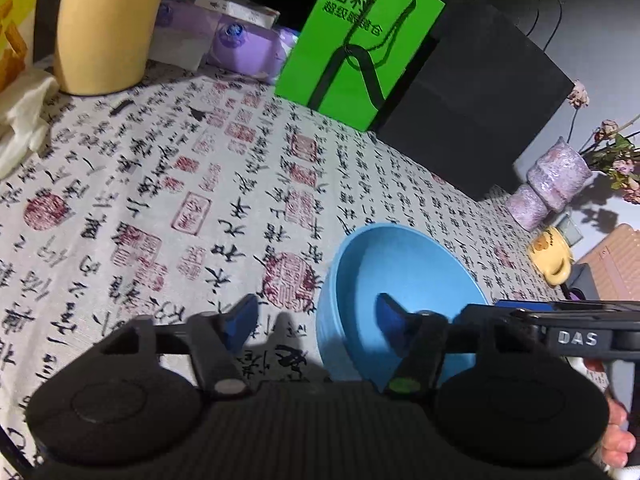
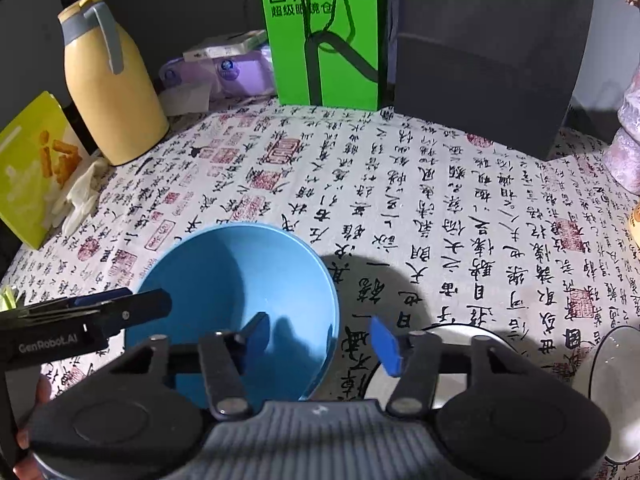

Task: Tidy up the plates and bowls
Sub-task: 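Close both grippers on the rim of the blue bowl, then lift the blue bowl and carry it with both grippers toward the plate stack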

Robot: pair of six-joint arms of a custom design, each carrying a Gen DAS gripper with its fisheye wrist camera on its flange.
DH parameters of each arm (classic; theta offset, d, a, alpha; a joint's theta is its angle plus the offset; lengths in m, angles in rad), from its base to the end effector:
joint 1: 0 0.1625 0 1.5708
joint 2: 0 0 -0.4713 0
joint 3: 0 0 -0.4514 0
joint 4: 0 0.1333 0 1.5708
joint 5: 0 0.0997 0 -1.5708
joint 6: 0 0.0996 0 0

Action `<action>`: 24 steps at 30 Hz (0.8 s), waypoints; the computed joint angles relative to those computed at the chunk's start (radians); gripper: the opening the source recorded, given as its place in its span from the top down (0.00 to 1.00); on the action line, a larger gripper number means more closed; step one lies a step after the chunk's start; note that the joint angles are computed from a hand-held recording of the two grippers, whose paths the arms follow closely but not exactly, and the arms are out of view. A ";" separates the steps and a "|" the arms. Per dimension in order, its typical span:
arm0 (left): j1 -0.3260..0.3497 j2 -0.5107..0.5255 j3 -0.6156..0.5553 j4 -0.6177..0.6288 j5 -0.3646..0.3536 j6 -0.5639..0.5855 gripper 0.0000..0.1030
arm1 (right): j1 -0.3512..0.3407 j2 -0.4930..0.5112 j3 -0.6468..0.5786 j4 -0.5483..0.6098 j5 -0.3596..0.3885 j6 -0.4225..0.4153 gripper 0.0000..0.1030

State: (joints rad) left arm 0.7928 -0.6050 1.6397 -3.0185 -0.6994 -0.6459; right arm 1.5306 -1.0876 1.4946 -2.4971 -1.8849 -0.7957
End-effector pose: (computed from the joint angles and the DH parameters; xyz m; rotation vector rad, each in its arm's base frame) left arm -0.3668 -0.6708 0.0238 -0.0780 2.5026 -1.1532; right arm 0.0716 -0.7706 0.3684 0.8610 -2.4675 0.4661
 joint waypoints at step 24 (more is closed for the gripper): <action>0.015 0.002 0.039 -0.136 -0.092 0.085 0.79 | 0.002 0.021 0.007 -0.004 -0.063 -0.005 0.90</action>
